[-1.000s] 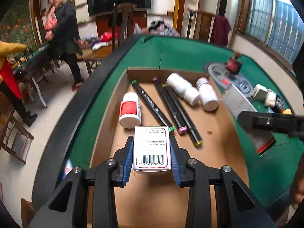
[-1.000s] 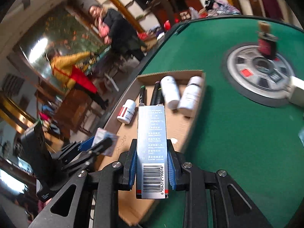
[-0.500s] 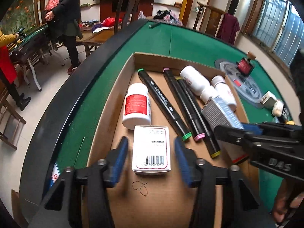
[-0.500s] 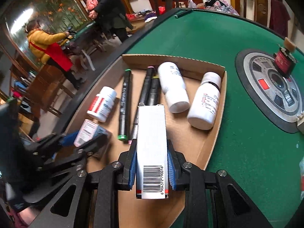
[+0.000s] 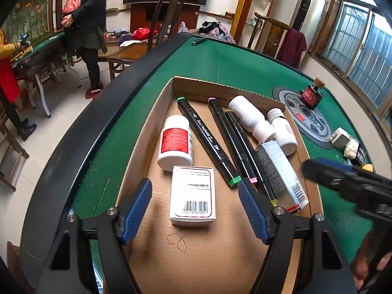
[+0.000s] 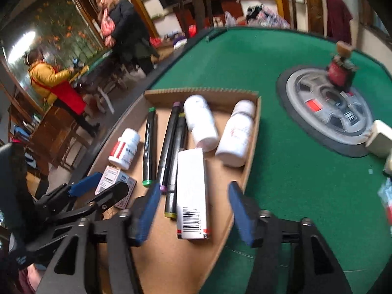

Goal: Organize objects

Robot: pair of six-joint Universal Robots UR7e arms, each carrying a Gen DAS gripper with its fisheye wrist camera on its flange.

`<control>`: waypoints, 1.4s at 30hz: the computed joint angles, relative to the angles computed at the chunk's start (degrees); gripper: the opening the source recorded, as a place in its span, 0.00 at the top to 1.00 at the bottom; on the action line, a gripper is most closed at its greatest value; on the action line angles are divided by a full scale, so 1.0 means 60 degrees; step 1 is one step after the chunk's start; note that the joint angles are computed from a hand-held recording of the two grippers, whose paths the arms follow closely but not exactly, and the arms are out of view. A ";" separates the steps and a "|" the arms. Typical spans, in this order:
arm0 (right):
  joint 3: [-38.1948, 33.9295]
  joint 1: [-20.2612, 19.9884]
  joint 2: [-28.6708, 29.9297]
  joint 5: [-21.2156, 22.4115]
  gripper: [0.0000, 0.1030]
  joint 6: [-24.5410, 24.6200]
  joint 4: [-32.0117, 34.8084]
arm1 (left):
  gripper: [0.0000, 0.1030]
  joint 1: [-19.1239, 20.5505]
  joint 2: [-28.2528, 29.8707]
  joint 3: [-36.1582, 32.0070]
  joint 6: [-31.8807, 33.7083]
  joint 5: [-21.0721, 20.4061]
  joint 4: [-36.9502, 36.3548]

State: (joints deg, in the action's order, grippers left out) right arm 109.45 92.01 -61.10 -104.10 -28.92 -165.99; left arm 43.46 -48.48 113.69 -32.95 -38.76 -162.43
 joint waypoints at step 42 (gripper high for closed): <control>-0.1614 -0.3200 -0.2092 0.0230 0.16 0.0929 -0.2109 | 0.17 -0.1698 0.3371 -0.2859 0.1212 -0.1599 -0.0082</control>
State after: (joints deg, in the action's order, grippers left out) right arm 99.76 72.81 -73.65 -102.72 -23.35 -178.65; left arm 33.27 -28.26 96.53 -25.68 -48.35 -162.93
